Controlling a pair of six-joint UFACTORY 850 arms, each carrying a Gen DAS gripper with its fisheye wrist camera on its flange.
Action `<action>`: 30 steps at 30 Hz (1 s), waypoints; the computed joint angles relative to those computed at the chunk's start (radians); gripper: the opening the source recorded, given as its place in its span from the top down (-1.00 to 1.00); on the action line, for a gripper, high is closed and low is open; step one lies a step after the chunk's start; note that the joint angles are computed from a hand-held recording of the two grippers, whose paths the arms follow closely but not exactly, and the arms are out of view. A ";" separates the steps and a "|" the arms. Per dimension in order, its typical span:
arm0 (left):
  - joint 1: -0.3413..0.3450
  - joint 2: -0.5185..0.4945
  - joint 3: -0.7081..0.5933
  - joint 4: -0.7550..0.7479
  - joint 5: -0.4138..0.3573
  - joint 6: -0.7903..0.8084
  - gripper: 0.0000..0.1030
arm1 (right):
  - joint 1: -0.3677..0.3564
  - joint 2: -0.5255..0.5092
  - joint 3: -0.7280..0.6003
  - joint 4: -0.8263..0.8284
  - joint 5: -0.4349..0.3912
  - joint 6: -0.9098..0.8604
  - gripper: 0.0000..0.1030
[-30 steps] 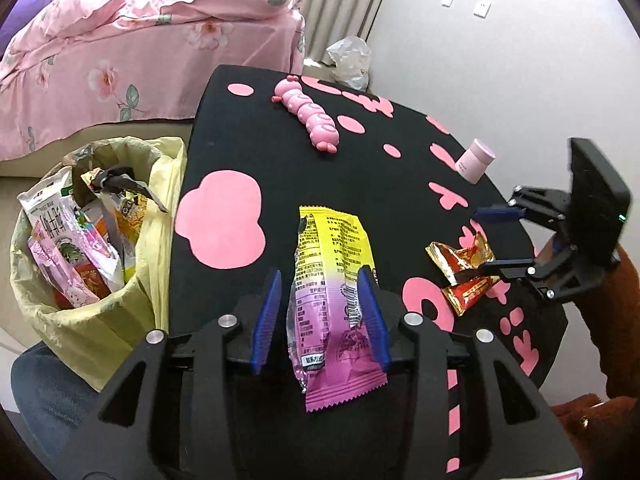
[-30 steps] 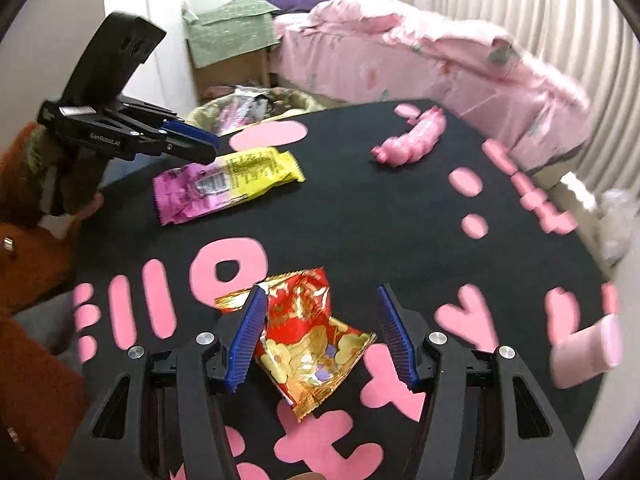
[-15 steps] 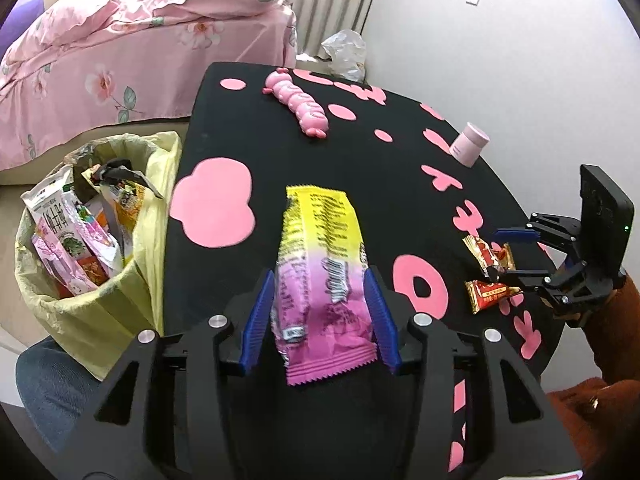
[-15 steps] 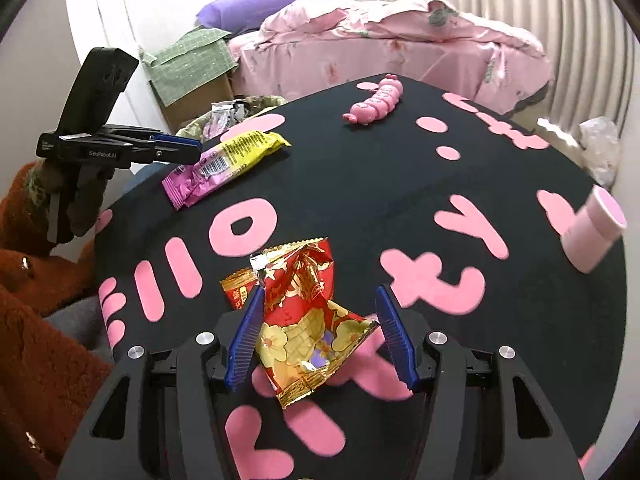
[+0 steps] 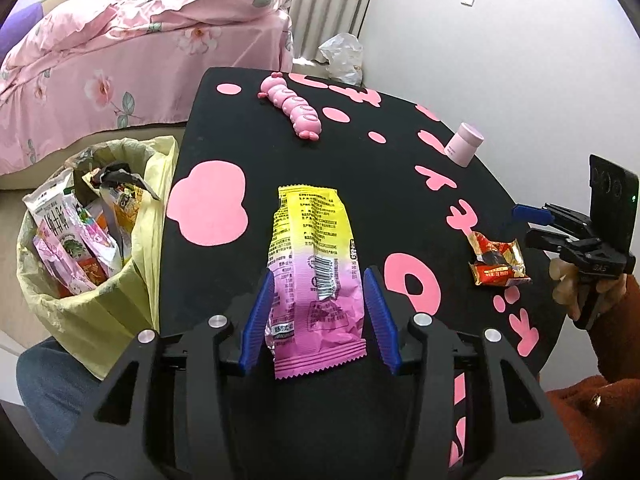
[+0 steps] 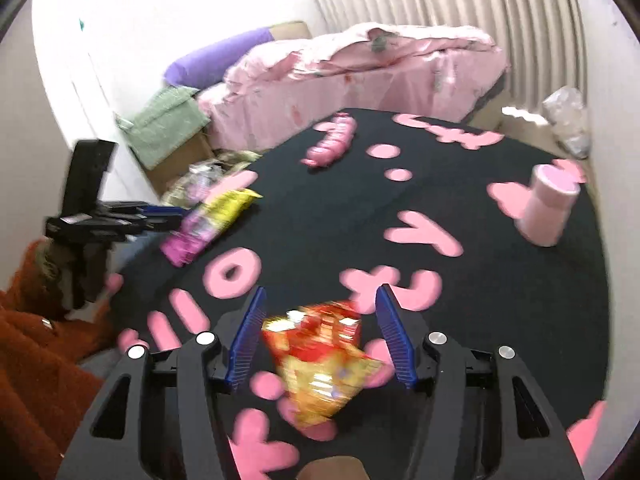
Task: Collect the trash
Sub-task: 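Grasp the yellow-pink wrapper with the left tool while the right tool grasps the red-gold pouch, then carry both wrappers to the trash bin and open both tools to drop them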
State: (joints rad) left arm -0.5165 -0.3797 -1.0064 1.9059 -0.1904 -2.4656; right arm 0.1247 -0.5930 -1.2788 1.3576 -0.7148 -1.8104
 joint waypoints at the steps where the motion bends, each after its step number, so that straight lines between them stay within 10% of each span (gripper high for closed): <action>1: 0.001 -0.003 -0.002 0.009 0.003 -0.011 0.14 | 0.002 -0.002 -0.002 -0.024 0.032 0.021 -0.05; 11: -0.014 -0.014 -0.015 -0.047 -0.014 0.067 0.12 | -0.009 -0.010 0.053 0.024 0.029 0.069 0.61; 21: 0.004 -0.048 -0.034 -0.229 0.022 0.204 0.14 | 0.014 0.027 0.039 0.223 0.035 -0.056 0.64; 24: -0.006 -0.051 -0.042 -0.320 -0.007 0.304 0.57 | 0.034 0.028 0.023 0.233 0.054 -0.068 0.64; 30: -0.005 -0.007 0.006 -0.033 -0.047 0.006 0.72 | 0.091 0.043 -0.002 0.272 0.099 -0.160 0.64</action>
State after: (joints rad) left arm -0.5213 -0.3870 -1.0008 1.8730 -0.2377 -2.4601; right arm 0.2160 -0.5500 -1.2811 1.6296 -0.6153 -1.9704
